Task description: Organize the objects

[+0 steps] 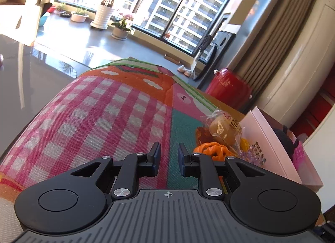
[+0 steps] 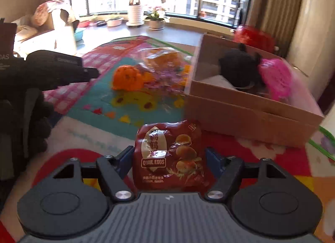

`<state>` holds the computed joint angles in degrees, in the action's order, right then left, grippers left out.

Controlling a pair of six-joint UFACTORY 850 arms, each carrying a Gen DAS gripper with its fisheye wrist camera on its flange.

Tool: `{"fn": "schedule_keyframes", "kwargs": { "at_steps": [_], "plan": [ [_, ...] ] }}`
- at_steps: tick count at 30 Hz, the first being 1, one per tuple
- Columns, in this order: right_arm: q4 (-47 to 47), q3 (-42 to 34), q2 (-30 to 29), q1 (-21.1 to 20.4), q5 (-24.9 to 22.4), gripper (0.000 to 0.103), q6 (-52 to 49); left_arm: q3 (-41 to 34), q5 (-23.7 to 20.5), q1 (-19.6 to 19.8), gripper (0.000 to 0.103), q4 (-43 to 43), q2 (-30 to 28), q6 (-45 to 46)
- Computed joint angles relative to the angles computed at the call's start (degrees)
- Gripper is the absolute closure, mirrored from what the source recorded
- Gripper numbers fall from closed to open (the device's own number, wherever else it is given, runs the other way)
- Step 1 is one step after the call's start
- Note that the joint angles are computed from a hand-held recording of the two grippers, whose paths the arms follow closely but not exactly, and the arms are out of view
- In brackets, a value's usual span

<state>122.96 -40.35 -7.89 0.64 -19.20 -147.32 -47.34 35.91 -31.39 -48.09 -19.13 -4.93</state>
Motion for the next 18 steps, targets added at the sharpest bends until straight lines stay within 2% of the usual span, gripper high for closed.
{"fn": "schedule_keyframes", "kwargs": {
  "at_steps": [2,4,5,6,7,10,13,16,18],
  "plan": [
    [5.0,1.6,1.1,-2.9,-0.3,0.030,-5.9,0.7,1.1,-0.9,0.082,4.0,1.0,1.5],
    [1.4,1.8,0.9,-6.7,-2.3,0.029,-3.1,0.7,2.0,-1.9,0.082,8.5,1.9,5.0],
    [1.2,1.6,0.5,-7.9,-3.5,0.026,-2.9,-0.4,0.6,-2.2,0.082,8.5,1.8,8.6],
    [2.7,1.4,0.1,-8.8,-4.6,0.016,-3.9,-2.3,-1.8,-2.6,0.081,6.8,1.3,13.3],
    [5.6,1.4,-0.3,-9.6,-6.4,0.012,-6.1,-4.4,-3.7,-2.9,0.076,3.5,0.4,18.2],
    [9.0,0.9,-1.8,-10.8,-11.1,0.003,-7.3,-9.8,-6.6,-3.0,0.077,-9.6,-3.1,30.4],
    [8.4,-0.2,-3.4,-11.0,-12.5,0.001,-4.0,-11.8,-6.5,-2.1,0.076,-11.7,-5.1,28.9],
    [4.9,-1.6,-4.6,-11.2,-11.5,0.000,0.7,-13.1,-6.9,-1.4,0.074,-14.1,-6.1,28.3],
    [2.7,-2.2,-5.1,-11.9,-12.2,0.000,4.0,-14.1,-5.7,-1.9,0.073,-16.8,-7.0,31.6]
  ]
}}
